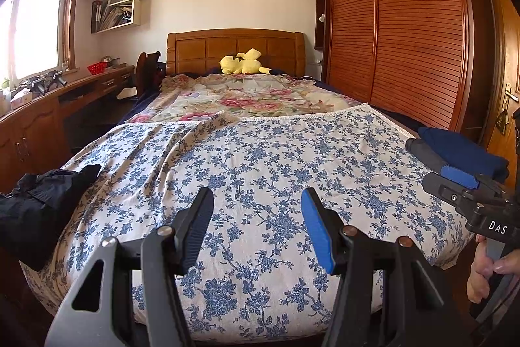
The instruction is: Fold large clothes
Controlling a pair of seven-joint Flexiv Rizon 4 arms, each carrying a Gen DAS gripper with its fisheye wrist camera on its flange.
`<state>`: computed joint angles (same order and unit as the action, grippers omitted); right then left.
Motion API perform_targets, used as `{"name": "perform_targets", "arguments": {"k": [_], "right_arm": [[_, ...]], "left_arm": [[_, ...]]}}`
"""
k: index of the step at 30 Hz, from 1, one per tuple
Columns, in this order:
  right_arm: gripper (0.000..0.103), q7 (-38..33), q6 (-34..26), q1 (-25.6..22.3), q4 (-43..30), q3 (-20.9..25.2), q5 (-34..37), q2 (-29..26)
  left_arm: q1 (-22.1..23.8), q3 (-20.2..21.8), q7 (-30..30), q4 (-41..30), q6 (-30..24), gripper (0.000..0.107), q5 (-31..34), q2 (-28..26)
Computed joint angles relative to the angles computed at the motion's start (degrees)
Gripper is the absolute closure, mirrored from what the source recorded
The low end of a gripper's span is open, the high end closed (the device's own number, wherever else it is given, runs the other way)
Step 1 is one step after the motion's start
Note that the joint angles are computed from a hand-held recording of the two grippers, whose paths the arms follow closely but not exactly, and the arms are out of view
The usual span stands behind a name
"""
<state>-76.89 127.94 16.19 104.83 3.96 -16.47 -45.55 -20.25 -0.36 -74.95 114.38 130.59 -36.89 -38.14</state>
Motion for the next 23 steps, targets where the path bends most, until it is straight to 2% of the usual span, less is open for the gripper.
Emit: {"name": "perform_targets", "arguments": {"k": [23], "right_arm": [[0.018, -0.5, 0.8, 0.4, 0.4, 0.0, 0.7, 0.2]], "left_arm": [[-0.2, -0.1, 0.5, 0.0, 0.4, 0.051, -0.5, 0.3]]}}
